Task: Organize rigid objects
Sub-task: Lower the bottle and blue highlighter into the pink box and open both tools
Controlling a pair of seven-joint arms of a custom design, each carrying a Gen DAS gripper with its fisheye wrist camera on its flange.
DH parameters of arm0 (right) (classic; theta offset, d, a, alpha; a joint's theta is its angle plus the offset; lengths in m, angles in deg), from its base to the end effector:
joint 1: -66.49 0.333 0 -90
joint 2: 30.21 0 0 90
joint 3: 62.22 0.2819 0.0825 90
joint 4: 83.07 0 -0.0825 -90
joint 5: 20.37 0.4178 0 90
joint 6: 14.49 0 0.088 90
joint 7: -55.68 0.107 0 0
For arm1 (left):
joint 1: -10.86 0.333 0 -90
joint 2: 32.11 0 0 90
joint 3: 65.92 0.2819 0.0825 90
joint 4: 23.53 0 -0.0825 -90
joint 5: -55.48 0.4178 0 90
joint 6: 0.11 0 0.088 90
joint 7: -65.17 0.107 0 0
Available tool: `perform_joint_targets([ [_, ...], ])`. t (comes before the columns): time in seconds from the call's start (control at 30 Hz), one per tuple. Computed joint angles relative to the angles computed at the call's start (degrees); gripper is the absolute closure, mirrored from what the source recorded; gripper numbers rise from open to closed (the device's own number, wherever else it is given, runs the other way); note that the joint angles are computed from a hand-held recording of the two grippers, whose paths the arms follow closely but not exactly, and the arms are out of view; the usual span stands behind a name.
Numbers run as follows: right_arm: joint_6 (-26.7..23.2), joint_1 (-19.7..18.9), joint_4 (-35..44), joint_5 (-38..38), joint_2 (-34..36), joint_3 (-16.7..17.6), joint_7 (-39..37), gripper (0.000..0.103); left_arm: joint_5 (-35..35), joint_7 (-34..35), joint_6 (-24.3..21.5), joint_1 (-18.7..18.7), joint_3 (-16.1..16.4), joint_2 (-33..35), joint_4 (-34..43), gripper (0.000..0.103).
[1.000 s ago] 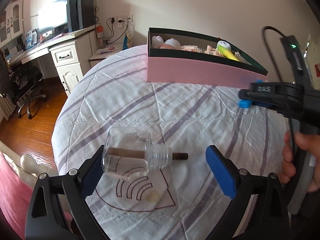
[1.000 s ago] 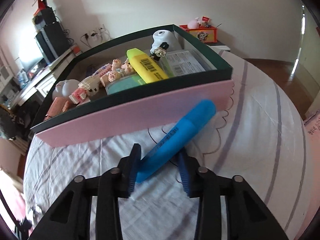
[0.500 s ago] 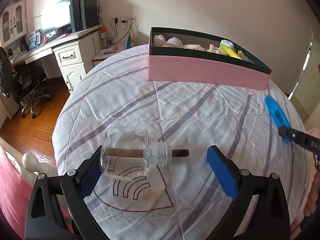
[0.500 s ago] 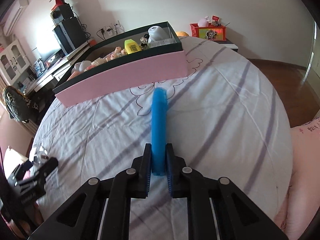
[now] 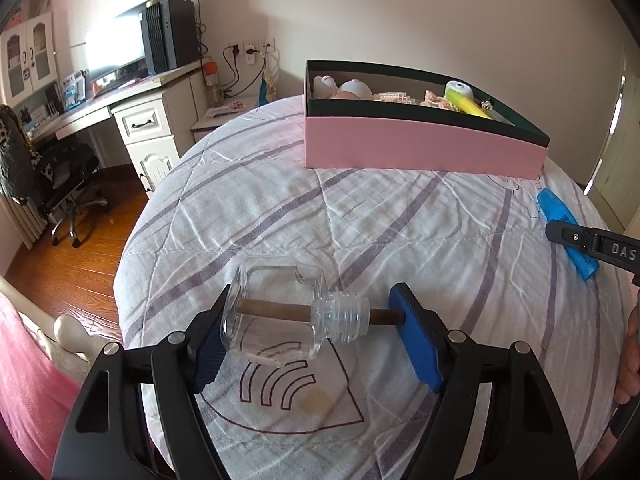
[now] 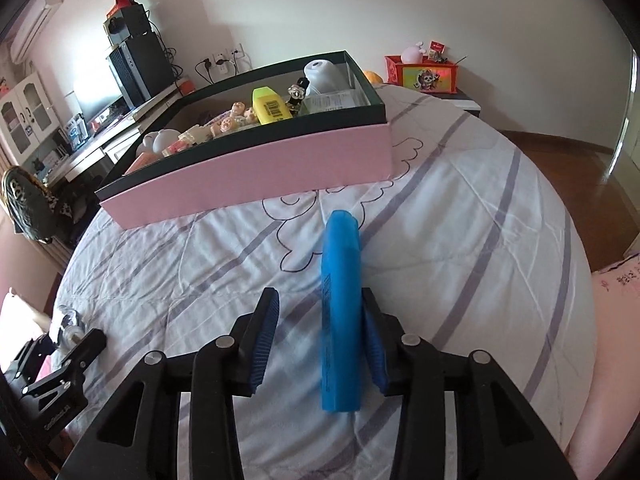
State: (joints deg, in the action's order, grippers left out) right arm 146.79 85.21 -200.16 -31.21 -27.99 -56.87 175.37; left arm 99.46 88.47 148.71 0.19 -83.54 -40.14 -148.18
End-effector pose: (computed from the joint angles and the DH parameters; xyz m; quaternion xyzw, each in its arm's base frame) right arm 0.5759 0.2668 0.4576 -0.6776 0.6404 -0.1667 0.3208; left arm 0.5048 -0.2915 0.4571 -0.6851 0.6188 -0.2609 0.2823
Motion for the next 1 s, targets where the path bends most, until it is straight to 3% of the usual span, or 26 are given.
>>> perform_joint_targets([
  [0.03,-0.62,0.12,0.34,-2.78,0.19,-0.26,2.37,0.088,-0.13,0.05,0.1,-0.03,0.04,-0.25,-0.22,0.027],
  [0.27,2.33,-0.56,-1.68,1.84,-1.14,-0.16,-1.44,0.088,-2.12,2.2,2.94,-0.19,0.07,0.72,1.37,0.027],
  [0.5,4.32,-0.57,-2.51,5.52,-2.78,-0.21,-4.47,0.088,-0.09,5.45,3.09,-1.93,0.39,5.1,9.0,0.027],
  [0.77,5.2,-0.53,3.74,5.76,-0.54,-0.23,-7.11,0.088,1.09,13.32,1.53,-6.3,4.28,16.18,26.17,0.027],
  [0.93,2.9,-0.53,14.02,1.21,5.98,-0.82,-5.93,0.088,-0.11,18.43,-5.2,-10.09,8.12,26.03,40.9,0.027],
  [1.0,-0.26,-0.69,20.63,0.52,10.58,-0.85,-6.72,0.088,-1.6,21.62,-7.18,-11.21,9.36,30.65,47.44,0.027],
])
